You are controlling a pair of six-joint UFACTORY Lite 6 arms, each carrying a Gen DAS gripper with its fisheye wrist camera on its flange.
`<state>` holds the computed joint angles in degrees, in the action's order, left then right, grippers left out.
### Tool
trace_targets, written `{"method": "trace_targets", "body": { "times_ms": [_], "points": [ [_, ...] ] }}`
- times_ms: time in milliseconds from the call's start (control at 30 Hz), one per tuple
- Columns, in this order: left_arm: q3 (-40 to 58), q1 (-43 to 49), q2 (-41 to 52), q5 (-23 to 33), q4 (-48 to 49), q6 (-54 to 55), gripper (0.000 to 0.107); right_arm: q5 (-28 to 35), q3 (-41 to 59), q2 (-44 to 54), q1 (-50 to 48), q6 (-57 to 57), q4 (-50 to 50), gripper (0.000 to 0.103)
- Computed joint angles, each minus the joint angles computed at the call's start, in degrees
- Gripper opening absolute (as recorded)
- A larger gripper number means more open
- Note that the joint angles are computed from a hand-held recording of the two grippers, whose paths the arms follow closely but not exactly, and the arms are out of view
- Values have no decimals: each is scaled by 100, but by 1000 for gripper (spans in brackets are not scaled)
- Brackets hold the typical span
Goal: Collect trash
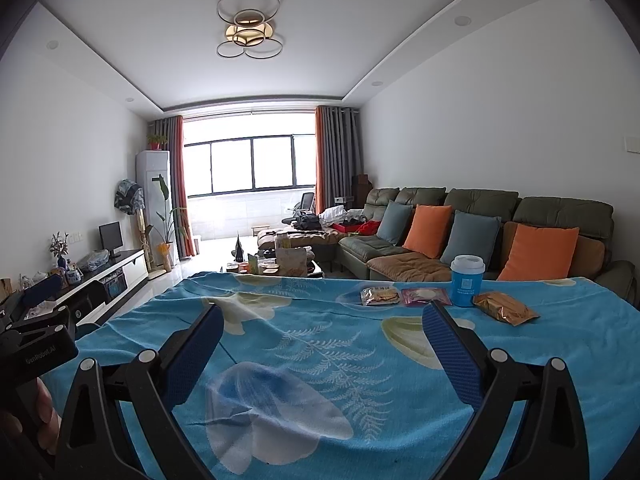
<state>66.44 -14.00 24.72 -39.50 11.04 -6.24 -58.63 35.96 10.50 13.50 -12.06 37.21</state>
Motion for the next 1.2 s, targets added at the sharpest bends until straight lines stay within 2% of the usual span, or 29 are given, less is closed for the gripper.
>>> {"method": "trace_targets", "body": {
  "times_ms": [1200],
  "points": [
    [152,25,99,113,-15,-7,97,43,113,19,-30,-31,-26,96]
  ]
}}
